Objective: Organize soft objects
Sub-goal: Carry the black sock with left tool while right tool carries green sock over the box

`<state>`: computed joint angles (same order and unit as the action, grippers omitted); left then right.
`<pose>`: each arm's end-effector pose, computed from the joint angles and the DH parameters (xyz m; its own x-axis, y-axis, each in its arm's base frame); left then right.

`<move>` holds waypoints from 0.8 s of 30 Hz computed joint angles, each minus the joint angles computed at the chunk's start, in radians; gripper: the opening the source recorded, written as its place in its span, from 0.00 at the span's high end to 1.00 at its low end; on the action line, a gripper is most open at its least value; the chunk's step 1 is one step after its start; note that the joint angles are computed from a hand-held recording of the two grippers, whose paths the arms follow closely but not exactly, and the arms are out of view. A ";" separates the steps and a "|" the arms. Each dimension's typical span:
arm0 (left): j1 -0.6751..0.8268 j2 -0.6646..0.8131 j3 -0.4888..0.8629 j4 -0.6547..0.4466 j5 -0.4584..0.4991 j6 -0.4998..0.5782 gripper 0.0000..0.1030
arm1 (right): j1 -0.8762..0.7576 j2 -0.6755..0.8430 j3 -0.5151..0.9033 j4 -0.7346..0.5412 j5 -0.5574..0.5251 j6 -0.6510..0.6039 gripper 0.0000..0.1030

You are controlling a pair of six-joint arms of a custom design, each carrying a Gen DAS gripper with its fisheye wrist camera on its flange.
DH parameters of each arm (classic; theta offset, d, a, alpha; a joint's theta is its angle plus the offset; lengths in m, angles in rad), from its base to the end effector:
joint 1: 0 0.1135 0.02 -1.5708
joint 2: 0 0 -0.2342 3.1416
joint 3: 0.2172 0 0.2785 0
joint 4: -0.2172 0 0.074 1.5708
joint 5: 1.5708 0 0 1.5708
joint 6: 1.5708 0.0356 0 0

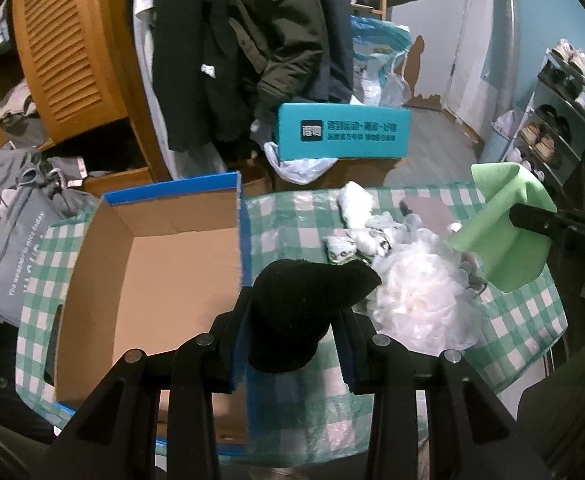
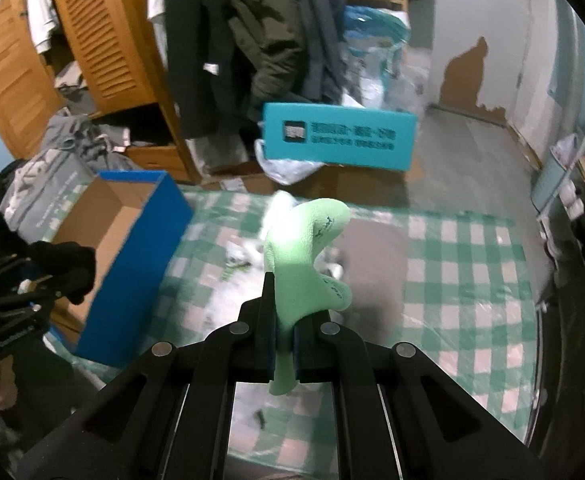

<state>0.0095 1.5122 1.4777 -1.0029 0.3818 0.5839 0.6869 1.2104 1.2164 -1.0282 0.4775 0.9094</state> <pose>0.3347 -0.0101 0.3057 -0.6188 0.5057 -0.6011 0.6254 0.7802 0.0126 0.2146 0.1548 0.3042 -0.7034 0.3295 -0.6298 0.2885 0.9421 0.1707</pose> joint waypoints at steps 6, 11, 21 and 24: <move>0.051 0.053 0.052 0.006 0.003 0.001 0.63 | 0.010 0.114 0.121 0.041 -0.015 -0.065 0.96; 0.098 0.104 0.097 0.008 0.007 0.002 0.63 | 0.013 0.245 0.255 0.064 -0.041 -0.122 0.96; 0.198 0.219 0.192 0.000 0.016 0.018 0.63 | 0.035 0.552 0.603 0.064 -0.100 -0.226 0.96; 0.222 0.263 0.229 -0.002 0.012 0.017 0.63 | 0.043 0.647 0.719 0.049 -0.119 -0.251 0.95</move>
